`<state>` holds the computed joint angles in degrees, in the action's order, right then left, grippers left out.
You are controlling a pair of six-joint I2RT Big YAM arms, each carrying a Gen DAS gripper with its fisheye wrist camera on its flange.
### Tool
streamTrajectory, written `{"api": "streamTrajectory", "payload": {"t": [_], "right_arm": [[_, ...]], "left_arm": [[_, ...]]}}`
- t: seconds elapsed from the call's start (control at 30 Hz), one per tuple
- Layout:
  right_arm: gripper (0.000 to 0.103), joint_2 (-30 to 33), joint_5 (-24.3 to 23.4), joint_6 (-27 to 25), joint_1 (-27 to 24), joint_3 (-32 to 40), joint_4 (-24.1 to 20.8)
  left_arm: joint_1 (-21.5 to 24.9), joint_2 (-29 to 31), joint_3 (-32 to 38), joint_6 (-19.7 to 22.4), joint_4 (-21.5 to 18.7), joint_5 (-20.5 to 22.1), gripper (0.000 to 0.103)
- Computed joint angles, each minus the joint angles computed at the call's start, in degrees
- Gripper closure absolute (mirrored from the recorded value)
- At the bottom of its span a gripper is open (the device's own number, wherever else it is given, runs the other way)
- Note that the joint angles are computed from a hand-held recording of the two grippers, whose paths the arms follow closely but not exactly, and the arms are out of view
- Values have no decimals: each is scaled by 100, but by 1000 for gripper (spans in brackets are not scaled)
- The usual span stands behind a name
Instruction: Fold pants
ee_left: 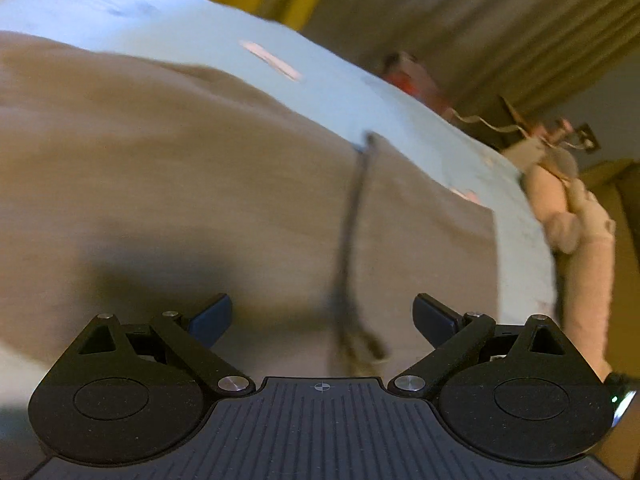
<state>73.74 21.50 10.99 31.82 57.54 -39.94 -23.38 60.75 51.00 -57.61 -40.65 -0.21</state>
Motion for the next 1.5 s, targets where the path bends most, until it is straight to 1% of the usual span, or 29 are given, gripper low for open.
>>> {"api": "streamTrajectory", "payload": {"t": [0.03,0.07,0.13,0.17,0.2,0.27,0.3,0.37,0.43,0.47,0.53,0.57,0.6,0.63,0.7,0.8,0.93,1.0,1.17,1.3,1.43,1.5], "right_arm": [[4,-70,104,-42,-17,-100,154],[4,-118,97,-31,-67,-194,309],[4,-176,-523,163,-292,-290,451],[4,-181,-782,261,-394,-307,479],[4,-153,-815,337,-434,-295,483],[4,-152,-877,374,-443,-288,455],[4,-143,-906,372,-450,-291,465],[4,-67,-967,367,-462,-274,524],[4,-15,-1060,427,-489,-264,536],[4,-7,-1115,470,-510,-262,520],[4,15,-1246,559,-572,-253,475],[4,23,-1275,596,-593,-248,444],[4,30,-1293,635,-600,-251,432],[4,37,-1313,669,-611,-252,434],[4,41,-1322,703,-618,-253,429],[4,34,-1293,697,-607,-257,436],[4,5,-1220,680,-582,-280,481],[4,-19,-1141,645,-553,-286,482],[4,-52,-1026,573,-514,-293,486],[4,-41,-1138,579,-591,-271,445],[4,-11,-1276,597,-654,-239,389],[4,4,-1332,591,-672,-225,374]], "left_arm": [[10,146,38,26,139,135,3],[16,334,96,23,283,263,4],[60,648,179,-41,498,489,5],[110,799,209,-136,593,634,10],[150,907,241,-214,670,736,19],[214,1069,233,-375,796,933,27],[244,1120,216,-399,870,1037,34],[271,1279,229,-414,1014,1228,41],[246,1422,297,-323,941,1132,43],[241,1513,344,-256,918,1124,47],[235,1590,360,-210,980,1090,59],[212,1598,372,-189,934,1003,78],[183,1634,404,-180,925,954,85],[160,1588,334,-198,1055,938,86],[84,1490,256,-127,1170,812,87],[66,1257,90,-147,1388,779,88],[148,916,-82,-264,1485,840,88],[159,788,-132,-249,1502,846,88],[132,609,-172,-196,1434,744,88],[79,496,-177,-109,1347,606,88],[133,253,-270,-52,1234,559,88],[118,139,-283,56,1098,374,88]]}}
